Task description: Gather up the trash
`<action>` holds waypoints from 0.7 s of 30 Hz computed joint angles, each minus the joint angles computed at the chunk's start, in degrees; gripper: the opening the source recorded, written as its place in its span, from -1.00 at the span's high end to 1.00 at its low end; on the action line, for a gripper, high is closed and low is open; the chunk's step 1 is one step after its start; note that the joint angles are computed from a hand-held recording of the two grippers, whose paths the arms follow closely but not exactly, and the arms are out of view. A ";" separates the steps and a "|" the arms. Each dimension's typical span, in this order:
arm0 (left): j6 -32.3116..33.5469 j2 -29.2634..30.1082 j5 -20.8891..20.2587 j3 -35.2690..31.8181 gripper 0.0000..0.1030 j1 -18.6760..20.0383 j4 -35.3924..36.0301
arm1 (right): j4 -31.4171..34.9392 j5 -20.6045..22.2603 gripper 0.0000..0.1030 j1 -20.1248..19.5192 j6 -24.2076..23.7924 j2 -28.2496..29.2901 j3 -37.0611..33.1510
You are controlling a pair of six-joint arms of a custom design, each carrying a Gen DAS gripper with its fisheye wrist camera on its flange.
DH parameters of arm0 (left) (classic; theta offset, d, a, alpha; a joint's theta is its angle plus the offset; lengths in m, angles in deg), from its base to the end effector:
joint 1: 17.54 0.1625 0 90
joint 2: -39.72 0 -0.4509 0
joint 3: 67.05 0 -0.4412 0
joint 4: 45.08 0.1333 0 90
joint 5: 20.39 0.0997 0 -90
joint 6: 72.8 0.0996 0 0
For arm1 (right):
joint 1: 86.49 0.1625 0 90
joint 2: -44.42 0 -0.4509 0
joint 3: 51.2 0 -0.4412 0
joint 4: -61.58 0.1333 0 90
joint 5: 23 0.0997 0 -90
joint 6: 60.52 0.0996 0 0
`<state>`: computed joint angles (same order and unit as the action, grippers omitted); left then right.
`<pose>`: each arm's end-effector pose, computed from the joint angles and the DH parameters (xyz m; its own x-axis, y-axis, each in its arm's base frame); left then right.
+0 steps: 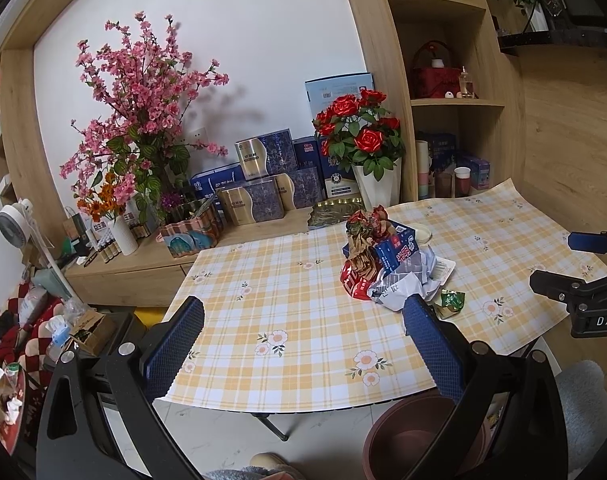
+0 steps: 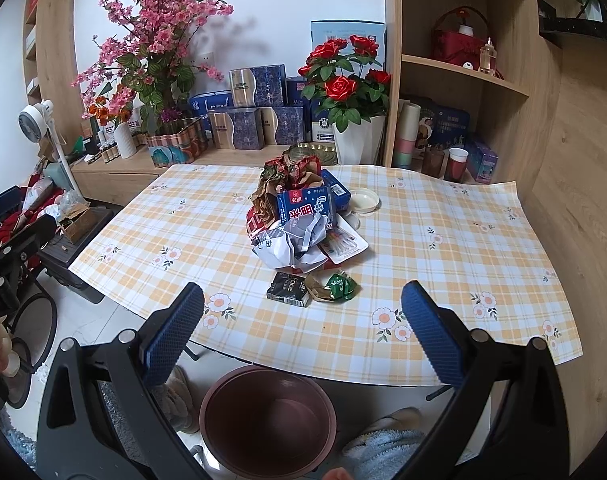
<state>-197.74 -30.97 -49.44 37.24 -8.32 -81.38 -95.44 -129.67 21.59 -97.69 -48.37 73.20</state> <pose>-0.4316 -0.2933 0.2420 -0.4872 -0.3608 -0.7953 0.6162 0.5033 -0.6058 0.2517 -0.4336 0.3616 -0.6139 -0.5791 0.5364 -0.7829 0.5332 -0.3205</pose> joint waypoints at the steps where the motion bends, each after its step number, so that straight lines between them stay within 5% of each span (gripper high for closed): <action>1: 0.00 0.02 -0.01 -0.01 -0.90 0.01 -0.07 | -0.35 0.03 -0.89 -0.06 -0.20 0.01 0.19; 21: -0.03 0.15 0.04 -0.39 -0.90 -0.05 0.06 | -0.45 -0.05 -0.89 -0.20 -0.38 0.15 0.09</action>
<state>-197.77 -30.82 -49.40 36.85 -8.37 -81.32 -95.89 -129.72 21.39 -98.07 -48.21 73.29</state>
